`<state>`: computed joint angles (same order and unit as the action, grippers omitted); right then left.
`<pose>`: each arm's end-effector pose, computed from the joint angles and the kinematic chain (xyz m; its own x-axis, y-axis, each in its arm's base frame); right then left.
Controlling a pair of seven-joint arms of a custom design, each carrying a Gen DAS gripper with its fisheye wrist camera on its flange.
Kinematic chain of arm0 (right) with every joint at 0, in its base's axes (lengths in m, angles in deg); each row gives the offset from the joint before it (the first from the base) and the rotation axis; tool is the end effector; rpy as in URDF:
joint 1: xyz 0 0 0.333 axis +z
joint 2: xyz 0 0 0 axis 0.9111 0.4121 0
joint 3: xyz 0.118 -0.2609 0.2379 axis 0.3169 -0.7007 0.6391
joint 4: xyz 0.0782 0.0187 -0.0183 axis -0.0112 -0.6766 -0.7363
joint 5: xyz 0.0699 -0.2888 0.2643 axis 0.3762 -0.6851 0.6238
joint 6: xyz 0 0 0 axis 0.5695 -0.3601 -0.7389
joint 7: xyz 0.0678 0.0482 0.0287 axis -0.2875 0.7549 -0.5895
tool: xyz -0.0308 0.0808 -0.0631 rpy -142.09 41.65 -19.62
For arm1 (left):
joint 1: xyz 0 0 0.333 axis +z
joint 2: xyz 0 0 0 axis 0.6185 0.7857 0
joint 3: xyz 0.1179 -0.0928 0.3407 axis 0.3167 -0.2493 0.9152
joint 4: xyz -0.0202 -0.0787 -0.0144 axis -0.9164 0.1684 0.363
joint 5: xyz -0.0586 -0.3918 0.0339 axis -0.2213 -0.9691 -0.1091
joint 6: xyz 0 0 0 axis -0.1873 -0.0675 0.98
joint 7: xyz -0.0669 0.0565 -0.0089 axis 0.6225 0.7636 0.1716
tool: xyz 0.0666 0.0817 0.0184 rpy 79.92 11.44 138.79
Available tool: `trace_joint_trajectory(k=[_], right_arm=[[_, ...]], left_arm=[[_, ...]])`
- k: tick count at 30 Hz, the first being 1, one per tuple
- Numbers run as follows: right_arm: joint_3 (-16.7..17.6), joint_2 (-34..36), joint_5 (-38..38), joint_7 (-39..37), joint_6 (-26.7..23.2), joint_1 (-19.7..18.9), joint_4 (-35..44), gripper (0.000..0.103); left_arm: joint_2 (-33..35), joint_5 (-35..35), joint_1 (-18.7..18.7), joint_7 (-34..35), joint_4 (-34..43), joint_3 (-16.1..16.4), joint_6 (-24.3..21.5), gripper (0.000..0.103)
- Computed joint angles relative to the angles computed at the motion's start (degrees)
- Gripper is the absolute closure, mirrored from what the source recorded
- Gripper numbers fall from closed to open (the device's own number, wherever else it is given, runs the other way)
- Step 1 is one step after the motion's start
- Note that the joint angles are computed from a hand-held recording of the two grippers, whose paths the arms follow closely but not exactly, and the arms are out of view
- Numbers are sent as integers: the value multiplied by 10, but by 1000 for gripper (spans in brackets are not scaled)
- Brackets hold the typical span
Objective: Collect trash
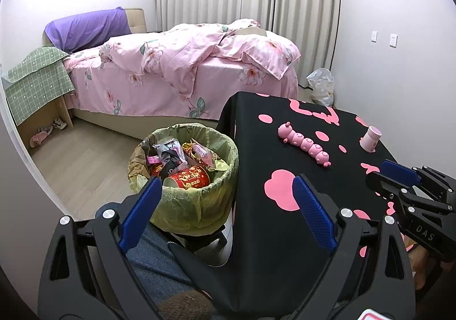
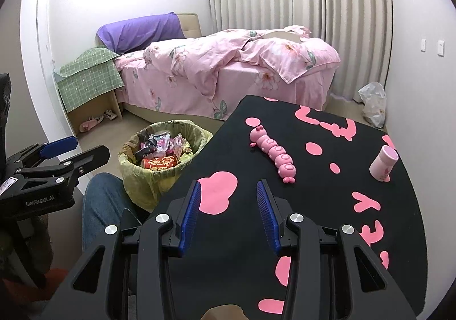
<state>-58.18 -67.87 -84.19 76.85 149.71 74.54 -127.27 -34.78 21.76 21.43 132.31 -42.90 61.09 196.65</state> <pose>0.4328 0.2381 0.5987 -0.0660 -0.9964 -0.0541 -0.5990 0.0830 -0.7964 0.5064 -0.1419 0.5987 -0.4141 -0.9088 0.0513 -0.5448 0.2023 -0.8138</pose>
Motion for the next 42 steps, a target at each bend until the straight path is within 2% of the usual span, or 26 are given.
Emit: trace_joint_trajectory(k=[23, 42], right_arm=[[0, -2, -3, 3, 2, -2, -1, 64], [1, -2, -2, 3, 2, -2, -1, 64]], left_arm=[[-3, -15, -3, 21, 3, 2, -10, 15], [-4, -4, -4, 7, 0, 0, -6, 15]])
